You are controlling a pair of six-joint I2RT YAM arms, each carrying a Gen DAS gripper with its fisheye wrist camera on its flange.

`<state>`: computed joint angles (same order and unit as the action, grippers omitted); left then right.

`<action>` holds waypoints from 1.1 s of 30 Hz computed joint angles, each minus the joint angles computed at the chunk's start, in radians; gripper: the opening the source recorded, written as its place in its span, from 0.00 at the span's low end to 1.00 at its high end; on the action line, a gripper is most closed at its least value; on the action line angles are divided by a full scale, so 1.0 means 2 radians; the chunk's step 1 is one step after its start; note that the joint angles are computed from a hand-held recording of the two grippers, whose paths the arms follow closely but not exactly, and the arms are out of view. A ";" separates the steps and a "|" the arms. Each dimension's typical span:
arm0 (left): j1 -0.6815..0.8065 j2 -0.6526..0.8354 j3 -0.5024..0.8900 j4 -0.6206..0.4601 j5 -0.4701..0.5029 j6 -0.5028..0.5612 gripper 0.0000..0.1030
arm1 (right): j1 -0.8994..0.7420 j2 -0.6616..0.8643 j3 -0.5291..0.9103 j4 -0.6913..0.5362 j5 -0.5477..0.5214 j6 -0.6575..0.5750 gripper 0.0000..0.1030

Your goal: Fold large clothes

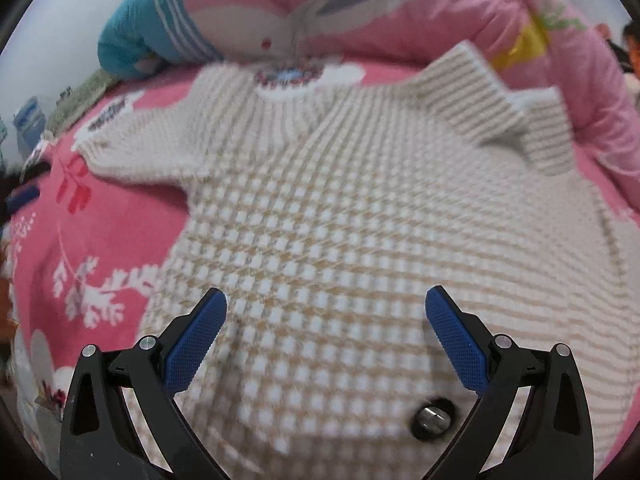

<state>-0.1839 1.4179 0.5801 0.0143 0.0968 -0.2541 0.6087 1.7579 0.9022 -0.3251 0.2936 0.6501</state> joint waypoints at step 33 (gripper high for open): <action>-0.176 0.019 0.206 -0.132 -0.266 0.000 0.15 | 0.040 -0.104 -0.115 0.060 0.039 0.023 0.93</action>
<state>-0.5363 1.4552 0.9917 -0.2492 -0.4352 -0.2551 0.6891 1.5491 0.6727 -0.2047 0.3706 0.6956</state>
